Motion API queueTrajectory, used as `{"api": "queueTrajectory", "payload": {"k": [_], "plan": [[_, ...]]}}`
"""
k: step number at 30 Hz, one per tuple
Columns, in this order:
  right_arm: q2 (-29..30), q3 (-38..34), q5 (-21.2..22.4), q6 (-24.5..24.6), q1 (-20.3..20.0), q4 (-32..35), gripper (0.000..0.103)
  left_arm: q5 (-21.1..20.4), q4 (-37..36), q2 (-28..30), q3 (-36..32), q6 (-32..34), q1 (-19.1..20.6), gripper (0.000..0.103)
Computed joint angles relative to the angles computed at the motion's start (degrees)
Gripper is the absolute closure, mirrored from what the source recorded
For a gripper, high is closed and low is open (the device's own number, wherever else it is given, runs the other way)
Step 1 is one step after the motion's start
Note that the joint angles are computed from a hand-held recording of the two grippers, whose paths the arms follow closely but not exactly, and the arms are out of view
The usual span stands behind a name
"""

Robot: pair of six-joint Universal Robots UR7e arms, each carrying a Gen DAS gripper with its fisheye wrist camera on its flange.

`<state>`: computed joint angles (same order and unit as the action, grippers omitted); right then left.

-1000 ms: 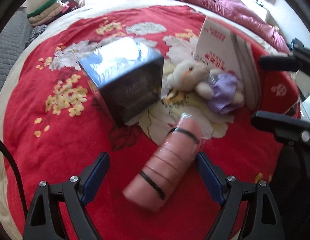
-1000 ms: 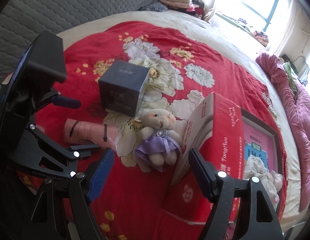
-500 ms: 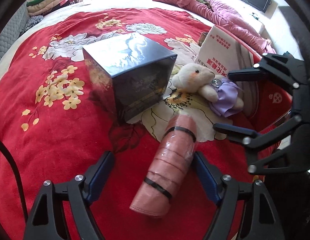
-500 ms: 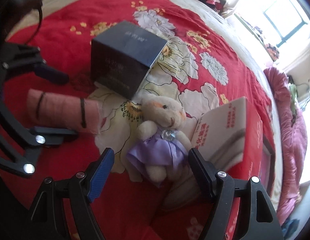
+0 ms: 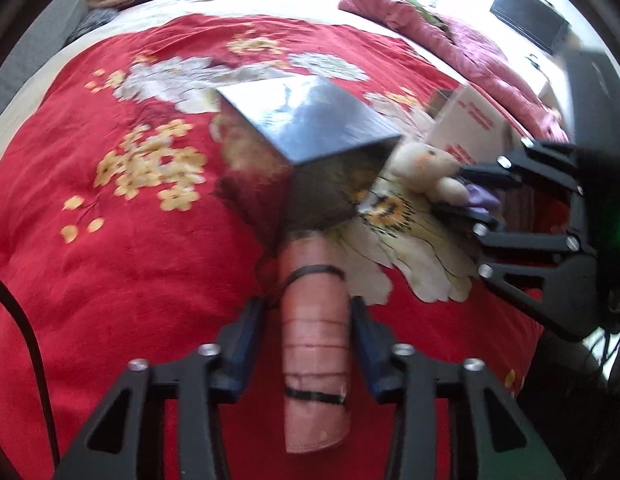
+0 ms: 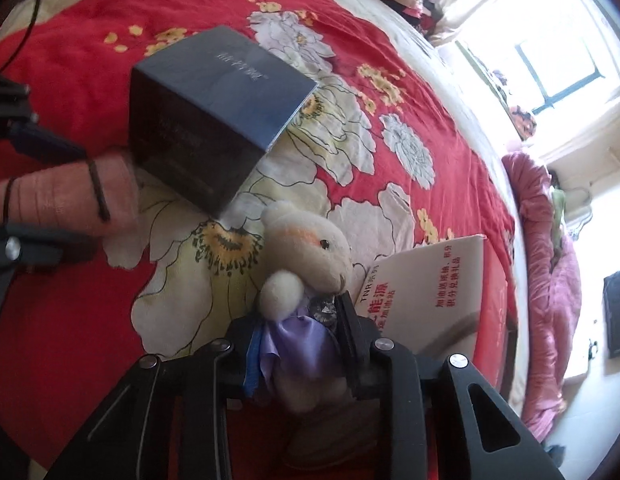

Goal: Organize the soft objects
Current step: 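Grasp the pink rolled towel with the left gripper while the right gripper grasps the teddy bear, then carry the pink towel with the left gripper while the right gripper carries the teddy bear to the tray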

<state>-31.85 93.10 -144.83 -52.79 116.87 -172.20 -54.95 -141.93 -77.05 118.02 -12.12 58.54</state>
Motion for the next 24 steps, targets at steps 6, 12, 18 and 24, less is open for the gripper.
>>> {"api": "queueTrajectory", "payload": {"k": [6, 12, 18, 24], "plan": [[-7.90, 1.29, 11.66, 18.64, -0.75, 15.18, 0.071, 1.79, 2.05, -0.19, -0.03, -4.31, -1.33, 0.074], [-12.91, 3.16, 17.99, 26.42, -0.79, 18.56, 0.071, 4.10, 5.76, -0.70, -0.13, -10.08, -5.19, 0.075], [-17.88, 5.84, 21.45, 29.60, -0.13, 18.16, 0.071, 6.87, 8.11, -1.78, -0.45, -14.94, -11.27, 0.075], [-23.95, 8.64, 23.75, 31.22, 0.50, 16.33, 0.071, 9.57, 8.59, -1.45, -2.02, -19.91, -16.85, 0.075]]}}
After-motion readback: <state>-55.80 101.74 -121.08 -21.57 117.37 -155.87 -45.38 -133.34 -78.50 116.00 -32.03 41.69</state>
